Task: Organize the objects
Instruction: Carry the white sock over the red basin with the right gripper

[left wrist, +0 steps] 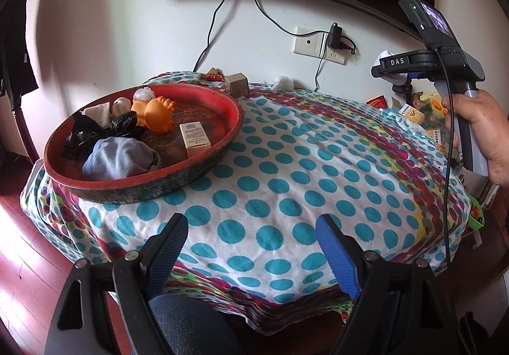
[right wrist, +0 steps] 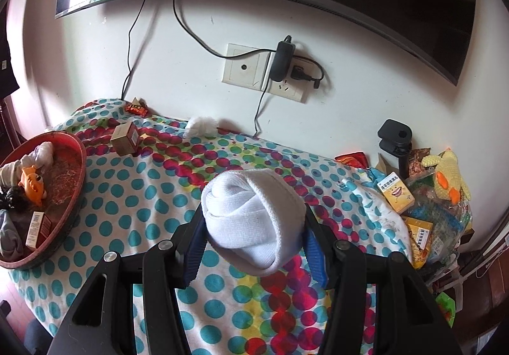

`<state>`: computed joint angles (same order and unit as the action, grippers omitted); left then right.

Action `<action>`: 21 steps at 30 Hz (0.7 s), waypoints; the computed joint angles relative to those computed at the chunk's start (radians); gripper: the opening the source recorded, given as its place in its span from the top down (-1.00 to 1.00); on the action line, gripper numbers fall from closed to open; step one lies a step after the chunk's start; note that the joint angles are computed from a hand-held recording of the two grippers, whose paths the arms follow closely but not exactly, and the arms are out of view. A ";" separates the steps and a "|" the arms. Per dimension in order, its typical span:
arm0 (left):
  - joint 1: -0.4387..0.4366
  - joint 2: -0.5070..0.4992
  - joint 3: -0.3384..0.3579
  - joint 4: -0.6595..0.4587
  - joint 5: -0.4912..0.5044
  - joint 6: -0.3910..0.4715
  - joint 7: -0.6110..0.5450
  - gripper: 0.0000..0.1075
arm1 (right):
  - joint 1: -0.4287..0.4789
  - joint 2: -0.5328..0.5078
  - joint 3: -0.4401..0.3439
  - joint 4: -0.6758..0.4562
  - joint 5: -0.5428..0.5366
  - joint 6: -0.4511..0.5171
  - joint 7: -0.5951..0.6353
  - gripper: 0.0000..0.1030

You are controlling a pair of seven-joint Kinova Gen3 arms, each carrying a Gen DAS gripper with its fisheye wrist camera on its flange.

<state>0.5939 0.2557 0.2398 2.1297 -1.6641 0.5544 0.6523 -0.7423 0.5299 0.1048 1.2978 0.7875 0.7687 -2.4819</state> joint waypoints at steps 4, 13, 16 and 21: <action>0.001 -0.002 -0.004 -0.003 0.028 0.000 -0.022 -0.57 | -0.001 0.011 -0.008 -0.007 -0.011 -0.005 0.008 -0.01; -0.004 -0.046 -0.012 0.039 0.032 0.024 0.031 -0.57 | -0.020 0.065 -0.031 -0.082 -0.073 -0.017 0.100 -0.02; -0.025 -0.062 -0.014 0.050 0.041 0.016 0.044 -0.57 | -0.038 0.092 -0.038 -0.127 -0.102 -0.019 0.148 -0.02; -0.044 -0.078 -0.011 0.068 0.018 0.032 0.079 -0.57 | -0.070 0.158 -0.052 -0.250 -0.166 0.001 0.253 -0.02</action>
